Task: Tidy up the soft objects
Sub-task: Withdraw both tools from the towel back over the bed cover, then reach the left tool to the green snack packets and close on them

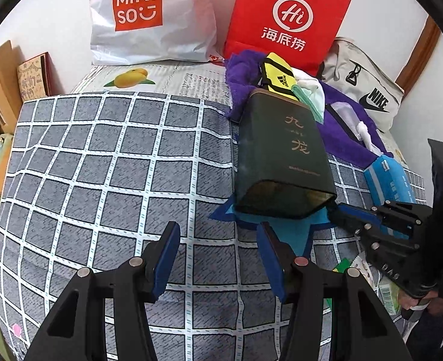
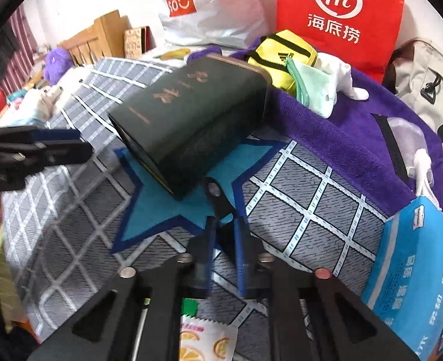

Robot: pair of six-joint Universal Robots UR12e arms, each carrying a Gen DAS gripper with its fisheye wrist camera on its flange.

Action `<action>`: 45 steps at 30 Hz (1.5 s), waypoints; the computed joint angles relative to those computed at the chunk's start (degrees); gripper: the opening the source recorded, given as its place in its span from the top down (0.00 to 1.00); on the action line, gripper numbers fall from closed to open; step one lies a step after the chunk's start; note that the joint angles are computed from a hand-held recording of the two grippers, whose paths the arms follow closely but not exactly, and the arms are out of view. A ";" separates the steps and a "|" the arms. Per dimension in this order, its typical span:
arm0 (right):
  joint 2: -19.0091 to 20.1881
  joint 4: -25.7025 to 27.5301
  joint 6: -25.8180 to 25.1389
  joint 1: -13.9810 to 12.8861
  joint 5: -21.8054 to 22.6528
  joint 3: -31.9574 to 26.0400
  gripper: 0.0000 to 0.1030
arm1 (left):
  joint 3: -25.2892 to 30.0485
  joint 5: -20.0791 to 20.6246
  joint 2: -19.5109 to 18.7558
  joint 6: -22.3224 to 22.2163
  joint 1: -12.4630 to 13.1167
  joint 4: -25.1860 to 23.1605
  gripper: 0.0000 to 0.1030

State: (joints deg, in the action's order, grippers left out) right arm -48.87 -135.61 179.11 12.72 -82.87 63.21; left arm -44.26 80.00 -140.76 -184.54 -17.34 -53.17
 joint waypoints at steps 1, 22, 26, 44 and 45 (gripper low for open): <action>-0.11 0.00 -0.10 -0.12 0.35 0.03 0.93 | -0.04 -0.16 0.01 -0.01 0.01 -0.04 0.51; -0.22 0.39 1.56 -1.01 2.57 -0.10 0.96 | -0.21 -0.03 0.24 0.58 -0.20 -0.81 0.51; -2.43 -3.30 3.63 -1.33 2.26 2.67 0.96 | -1.58 -0.38 1.20 1.84 -0.72 -0.39 0.51; -14.87 -17.18 11.11 -2.47 -3.84 20.29 0.96 | -7.36 -4.78 4.27 13.13 -5.80 1.22 0.31; -15.47 -17.73 11.58 -2.64 -4.01 21.30 0.96 | -6.91 -4.97 3.94 14.17 -6.08 0.80 0.31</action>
State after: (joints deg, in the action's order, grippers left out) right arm -64.34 -153.35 190.70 10.08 -86.88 84.52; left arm -51.17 75.03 -136.83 -170.37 -23.42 -52.37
